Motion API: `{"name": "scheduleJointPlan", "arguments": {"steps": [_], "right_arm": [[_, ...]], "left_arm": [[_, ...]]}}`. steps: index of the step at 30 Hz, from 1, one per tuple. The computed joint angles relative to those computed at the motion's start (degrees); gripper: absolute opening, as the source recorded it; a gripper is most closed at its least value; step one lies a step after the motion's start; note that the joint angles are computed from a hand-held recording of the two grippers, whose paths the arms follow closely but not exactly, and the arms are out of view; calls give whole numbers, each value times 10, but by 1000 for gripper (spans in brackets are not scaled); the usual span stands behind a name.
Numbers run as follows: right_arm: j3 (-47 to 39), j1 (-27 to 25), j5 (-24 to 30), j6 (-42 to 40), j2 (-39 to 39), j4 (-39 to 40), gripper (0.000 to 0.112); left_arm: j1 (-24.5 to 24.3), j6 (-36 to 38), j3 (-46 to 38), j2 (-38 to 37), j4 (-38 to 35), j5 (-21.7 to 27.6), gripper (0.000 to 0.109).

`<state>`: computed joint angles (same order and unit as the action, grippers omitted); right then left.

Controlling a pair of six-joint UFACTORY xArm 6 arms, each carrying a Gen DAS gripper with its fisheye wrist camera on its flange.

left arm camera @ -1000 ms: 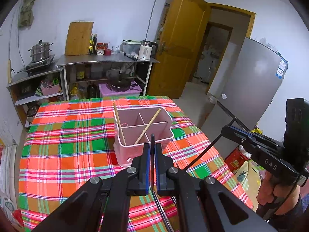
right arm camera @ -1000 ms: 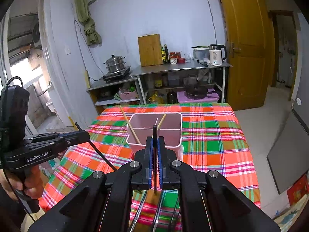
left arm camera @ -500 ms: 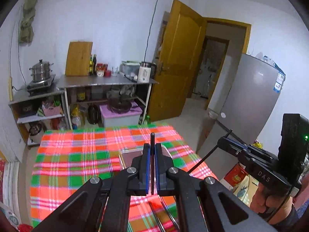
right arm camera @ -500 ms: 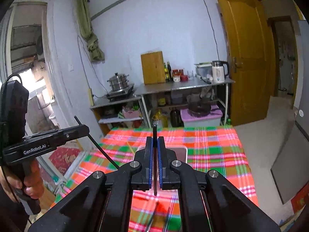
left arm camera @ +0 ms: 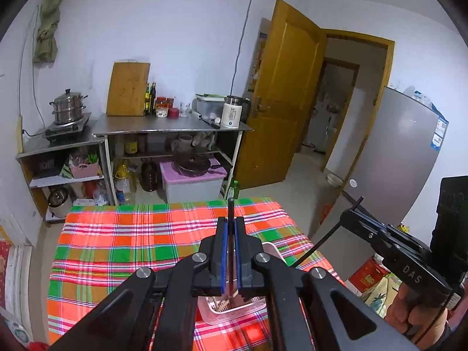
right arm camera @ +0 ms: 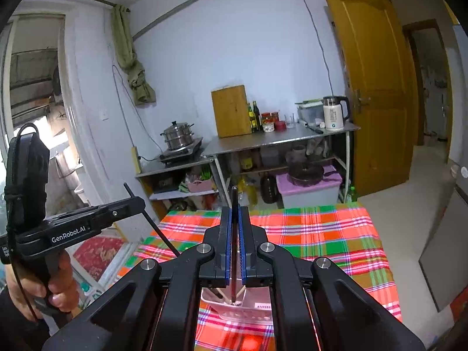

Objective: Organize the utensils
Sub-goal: 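Lower the black chopsticks into the basket and open both tools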

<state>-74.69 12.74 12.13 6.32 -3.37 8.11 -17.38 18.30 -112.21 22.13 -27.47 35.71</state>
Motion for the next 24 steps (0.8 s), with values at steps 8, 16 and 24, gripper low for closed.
{"name": "scheduleJointPlan", "arguments": {"steps": [8,16,24], "right_arm": [[0,-1,4,4,37,-7,4],[16,-2,14,-31,56,43,4],[27,-4,24,-34,45,41,7]], "left_arm": [[4,9,10,32,-13,-3,4],[9,10,36,42,-18,-9,4],[13,27,71,20,-40,-27,5]]}}
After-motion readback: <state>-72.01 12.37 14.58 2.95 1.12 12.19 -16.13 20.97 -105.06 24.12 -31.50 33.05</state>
